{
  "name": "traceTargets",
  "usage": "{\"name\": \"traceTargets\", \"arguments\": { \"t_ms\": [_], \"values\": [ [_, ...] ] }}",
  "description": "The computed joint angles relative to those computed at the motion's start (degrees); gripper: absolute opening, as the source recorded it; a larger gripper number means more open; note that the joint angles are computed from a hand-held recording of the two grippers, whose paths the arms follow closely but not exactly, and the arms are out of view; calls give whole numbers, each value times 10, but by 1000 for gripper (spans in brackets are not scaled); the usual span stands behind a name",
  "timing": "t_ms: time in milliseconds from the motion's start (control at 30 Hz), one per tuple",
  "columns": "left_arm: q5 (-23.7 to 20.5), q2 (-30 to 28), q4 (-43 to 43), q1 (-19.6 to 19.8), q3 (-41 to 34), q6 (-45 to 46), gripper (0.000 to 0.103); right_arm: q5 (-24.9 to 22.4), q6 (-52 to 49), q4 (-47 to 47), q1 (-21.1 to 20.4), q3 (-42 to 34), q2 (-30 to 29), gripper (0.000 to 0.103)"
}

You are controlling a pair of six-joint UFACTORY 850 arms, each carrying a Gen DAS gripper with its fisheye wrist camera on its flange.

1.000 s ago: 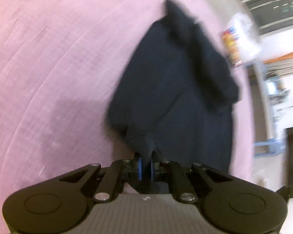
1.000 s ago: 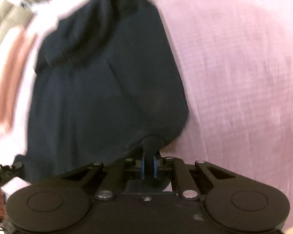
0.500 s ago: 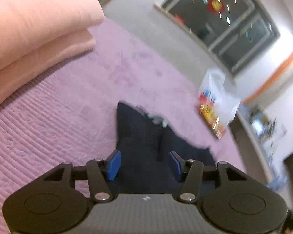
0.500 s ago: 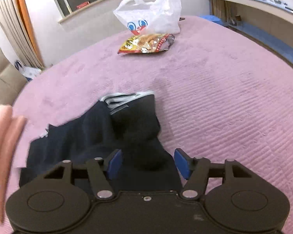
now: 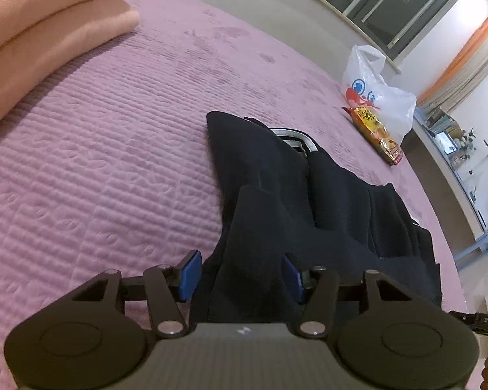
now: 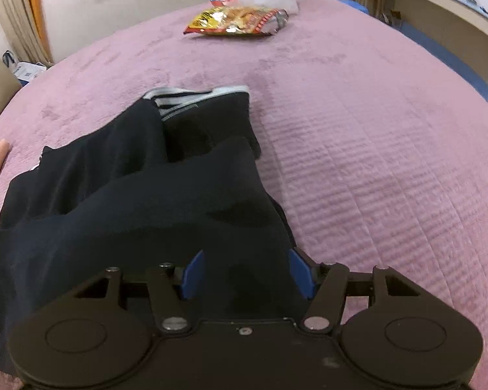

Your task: Fold large clothes

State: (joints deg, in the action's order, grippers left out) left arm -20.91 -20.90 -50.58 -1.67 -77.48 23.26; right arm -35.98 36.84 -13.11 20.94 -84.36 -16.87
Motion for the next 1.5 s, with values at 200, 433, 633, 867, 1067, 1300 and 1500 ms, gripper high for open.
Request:
{"name": "traceTargets", "arguments": {
  "t_ms": [200, 433, 633, 867, 1067, 1300, 1500],
  "values": [
    [-8, -37, 17, -4, -39, -3, 51, 34, -27, 14, -17, -20, -22, 74],
    [-1, -48, 172, -24, -65, -147, 40, 55, -117, 65, -39, -81, -84, 75],
    [15, -53, 227, -35, -67, -220, 24, 32, -190, 114, -40, -124, -122, 18],
    [85, 22, 436, -73, -13, -375, 10, 78, -12, -182, 21, -17, -27, 5],
    [158, 21, 290, -61, -64, -240, 10, 124, 192, -412, 25, -50, -13, 5],
    [92, -177, 686, -58, -302, -599, 11, 95, 123, -335, 4, -311, -222, 5],
    [4, -298, 771, -70, -398, -661, 16, -62, -34, -179, 3, -529, -413, 8]
  ]
}}
